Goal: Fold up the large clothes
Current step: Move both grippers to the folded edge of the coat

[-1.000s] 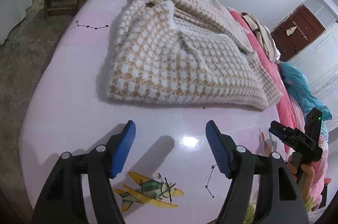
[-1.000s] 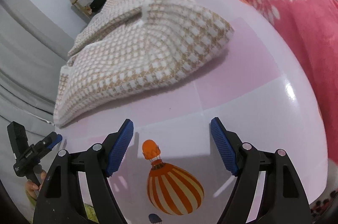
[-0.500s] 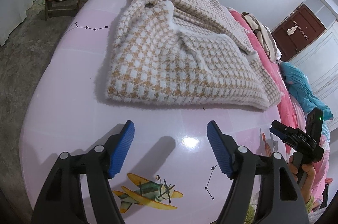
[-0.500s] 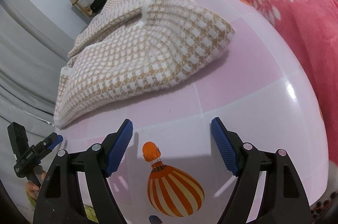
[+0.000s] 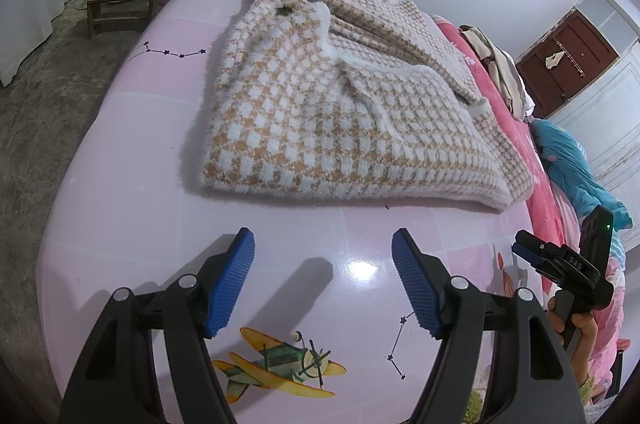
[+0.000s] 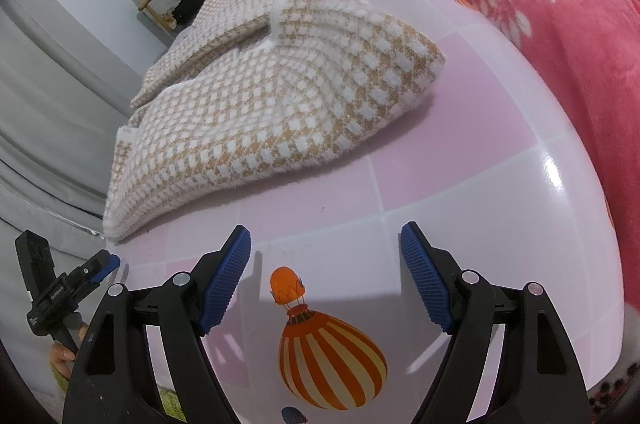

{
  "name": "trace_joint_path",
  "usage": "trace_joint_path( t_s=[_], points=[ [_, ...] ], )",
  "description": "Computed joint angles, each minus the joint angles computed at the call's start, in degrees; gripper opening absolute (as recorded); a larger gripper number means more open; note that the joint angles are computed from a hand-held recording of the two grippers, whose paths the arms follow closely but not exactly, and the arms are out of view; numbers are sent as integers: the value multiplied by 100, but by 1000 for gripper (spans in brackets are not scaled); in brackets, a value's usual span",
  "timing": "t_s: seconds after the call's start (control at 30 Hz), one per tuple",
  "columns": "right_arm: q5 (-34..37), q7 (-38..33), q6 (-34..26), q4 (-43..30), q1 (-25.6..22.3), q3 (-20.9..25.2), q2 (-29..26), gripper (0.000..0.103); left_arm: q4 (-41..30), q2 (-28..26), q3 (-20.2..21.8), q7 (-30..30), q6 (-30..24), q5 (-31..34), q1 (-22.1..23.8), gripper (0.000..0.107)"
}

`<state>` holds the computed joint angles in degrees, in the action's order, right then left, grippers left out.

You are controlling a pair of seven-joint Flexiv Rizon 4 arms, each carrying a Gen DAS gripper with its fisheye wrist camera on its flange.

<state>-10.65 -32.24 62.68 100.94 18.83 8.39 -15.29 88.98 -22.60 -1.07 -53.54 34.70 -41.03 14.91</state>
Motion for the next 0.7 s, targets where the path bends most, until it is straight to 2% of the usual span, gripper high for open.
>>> trace_joint_path(
  t_s=[0.33, 0.7],
  points=[
    [89, -106, 96, 55, -47, 28, 34, 75, 54, 21, -9, -35, 69, -56, -4, 70],
    [579, -185, 745, 92, -264, 55, -68, 75, 129, -190, -227, -266, 39, -1416, 232, 71]
  ],
)
